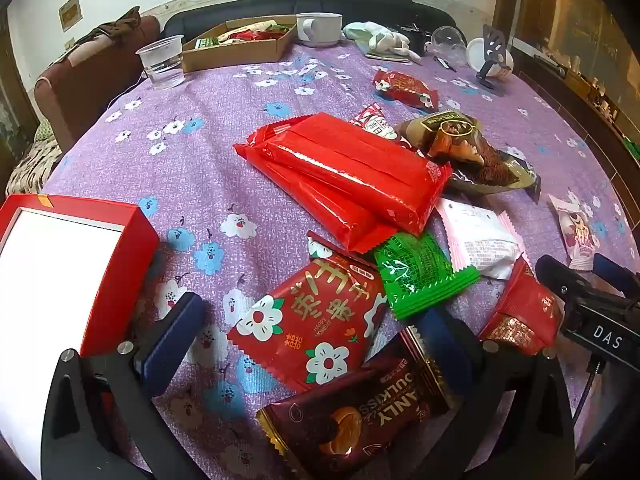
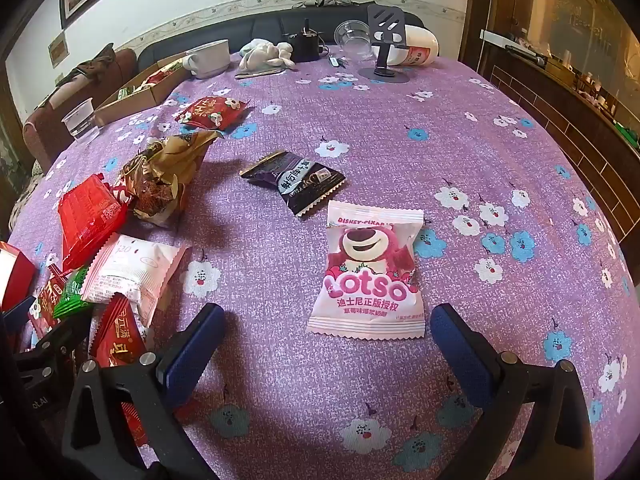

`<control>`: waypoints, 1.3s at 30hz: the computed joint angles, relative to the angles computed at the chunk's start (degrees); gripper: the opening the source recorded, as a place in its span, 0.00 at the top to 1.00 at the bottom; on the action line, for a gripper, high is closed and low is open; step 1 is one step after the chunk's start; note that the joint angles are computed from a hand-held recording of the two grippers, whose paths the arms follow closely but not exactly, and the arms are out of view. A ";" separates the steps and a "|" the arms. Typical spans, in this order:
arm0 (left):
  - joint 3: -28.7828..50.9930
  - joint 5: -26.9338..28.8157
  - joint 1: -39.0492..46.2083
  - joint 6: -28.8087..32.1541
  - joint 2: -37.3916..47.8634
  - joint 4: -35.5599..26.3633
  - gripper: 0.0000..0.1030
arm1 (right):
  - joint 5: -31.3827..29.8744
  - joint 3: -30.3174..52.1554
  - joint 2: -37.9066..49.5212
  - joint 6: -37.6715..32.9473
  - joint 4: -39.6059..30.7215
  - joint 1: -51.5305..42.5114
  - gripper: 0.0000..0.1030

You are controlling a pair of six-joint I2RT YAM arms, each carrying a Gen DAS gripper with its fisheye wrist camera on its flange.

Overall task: Organize snacks
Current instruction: 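Grasp the red candy bag with the right gripper while the left gripper grasps the brown chocolate packet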

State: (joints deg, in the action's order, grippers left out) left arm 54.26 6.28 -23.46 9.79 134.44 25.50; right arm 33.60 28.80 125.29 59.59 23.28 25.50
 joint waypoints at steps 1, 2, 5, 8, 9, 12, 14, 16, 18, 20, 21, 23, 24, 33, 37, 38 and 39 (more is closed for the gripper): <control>-0.03 0.17 0.03 -0.08 0.02 0.16 0.00 | -0.39 -0.10 -0.10 0.00 0.15 -0.11 0.00; -0.03 0.17 0.03 -0.08 0.02 0.16 0.00 | -0.34 -0.10 -0.09 -0.04 0.16 -0.14 0.00; -0.04 0.16 0.02 -0.08 0.00 0.14 0.00 | -0.13 -0.06 -0.03 0.00 0.13 -0.04 0.00; -0.10 0.22 0.06 -0.09 0.03 0.30 0.00 | -0.11 -0.04 -0.03 -0.03 0.12 -0.06 0.00; -0.10 0.22 0.06 -0.09 0.03 0.30 0.00 | -0.11 -0.04 -0.03 -0.03 0.12 -0.06 0.00; -0.10 0.23 0.10 -0.22 0.03 0.32 0.00 | -0.08 -0.06 -0.04 -0.05 0.13 -0.05 0.00; -0.19 0.68 0.41 0.10 -0.06 0.22 0.00 | -0.08 -0.06 -0.04 -0.01 0.13 -0.03 0.00; -0.59 0.75 0.07 1.31 -0.48 -0.34 0.00 | -0.11 -0.05 -0.06 -0.07 0.08 -0.07 0.00; -2.20 1.35 0.35 2.59 -1.85 -1.76 0.00 | -0.10 -0.07 -0.09 0.26 0.04 -0.05 0.00; -4.54 1.92 1.22 4.15 -4.35 -2.88 0.00 | 0.23 0.46 -0.11 1.47 -1.33 0.34 0.00; -7.79 2.17 2.10 4.98 -6.16 -0.16 0.00 | 0.18 0.55 -0.28 1.63 -1.68 0.38 0.00; -13.47 3.13 3.84 6.46 -9.11 5.49 0.00 | -0.23 0.00 -0.92 1.45 -1.71 0.74 0.00; -16.15 4.63 4.78 7.61 -10.93 7.26 0.00 | -0.29 -0.49 -1.46 1.21 -1.63 1.02 0.00; -28.91 8.44 16.54 19.92 -17.16 22.89 0.00 | -7.24 -13.03 -2.46 -2.12 23.96 0.81 0.00; -29.24 9.68 21.81 24.69 -17.16 24.33 0.00 | -11.09 -15.07 -2.41 -1.60 31.67 2.09 0.00; -28.66 9.36 22.20 25.39 -17.12 23.13 0.00 | -10.61 -12.98 -4.44 -2.15 25.83 3.13 0.00; -28.07 9.12 22.39 25.75 -17.12 21.88 0.00 | -9.74 -10.57 -5.89 -3.14 20.16 4.17 0.00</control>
State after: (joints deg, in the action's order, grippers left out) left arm 26.19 15.39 -1.08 35.54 117.32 47.39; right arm 23.86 18.23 119.40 56.45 43.44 29.66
